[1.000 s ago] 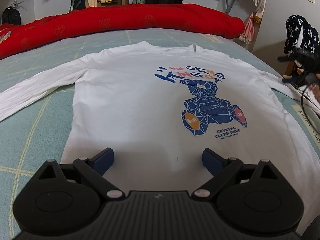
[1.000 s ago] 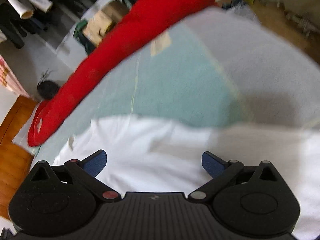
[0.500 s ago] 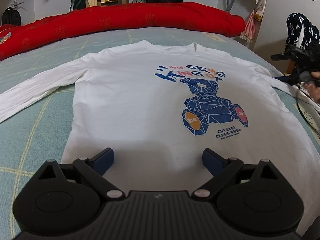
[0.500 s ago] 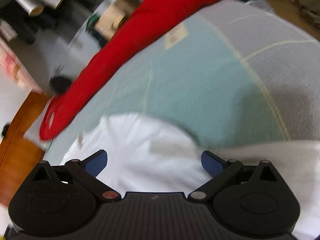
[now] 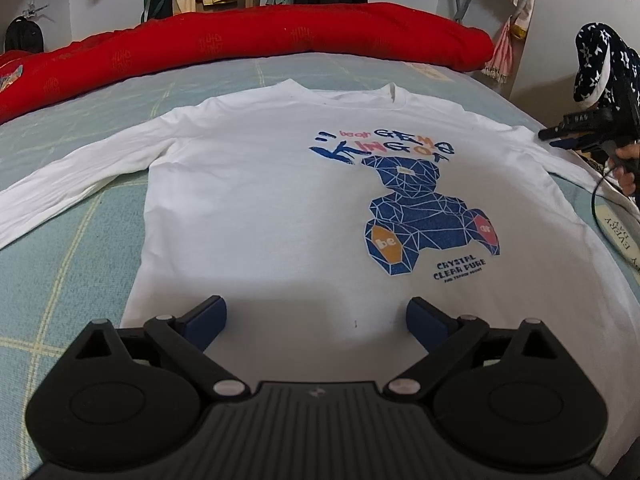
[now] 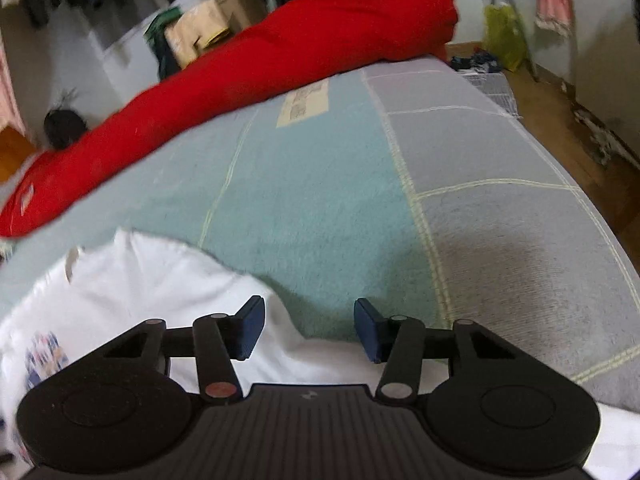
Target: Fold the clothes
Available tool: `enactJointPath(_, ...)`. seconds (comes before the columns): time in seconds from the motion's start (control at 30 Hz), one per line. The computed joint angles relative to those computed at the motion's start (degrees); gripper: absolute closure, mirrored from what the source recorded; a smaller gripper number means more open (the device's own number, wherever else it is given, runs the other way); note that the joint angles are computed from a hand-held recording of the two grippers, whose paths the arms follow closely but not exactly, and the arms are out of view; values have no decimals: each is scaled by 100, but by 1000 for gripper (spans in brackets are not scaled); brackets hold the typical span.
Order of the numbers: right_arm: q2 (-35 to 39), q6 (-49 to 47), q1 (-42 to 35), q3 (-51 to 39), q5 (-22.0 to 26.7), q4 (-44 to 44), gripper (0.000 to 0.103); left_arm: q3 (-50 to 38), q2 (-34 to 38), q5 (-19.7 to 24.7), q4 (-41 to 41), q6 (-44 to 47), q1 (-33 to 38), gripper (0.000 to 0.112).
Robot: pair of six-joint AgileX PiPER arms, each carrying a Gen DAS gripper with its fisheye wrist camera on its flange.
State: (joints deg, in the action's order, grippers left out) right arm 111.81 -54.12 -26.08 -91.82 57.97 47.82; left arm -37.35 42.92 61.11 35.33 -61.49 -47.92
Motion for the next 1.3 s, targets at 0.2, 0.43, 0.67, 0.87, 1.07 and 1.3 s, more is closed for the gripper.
enactJointPath(0.2,-451,-827,245,727,-697,-92,52,8,-9,-74,-58,120,109,15)
enactJointPath(0.43,-256,-457,-186,169,160,639,51,25,-33,-93,-59,125,121,15)
enactJointPath(0.67,-363,-749,-477,193,-141,118,52,39,-32,-125,-61,136,141,14)
enactJointPath(0.87,-555,-1714,-506,985,-719,64,52,5,18,-44,-3,46,51,14)
enactJointPath(1.07,-1277,-2404,-29,2069,-2351,107,96,-4,63,0,48,-41,-9,14)
enactJointPath(1.3,-1375,-1618,-242,1776,-1700,531,91,-1,62,9,62,-71,-24,13)
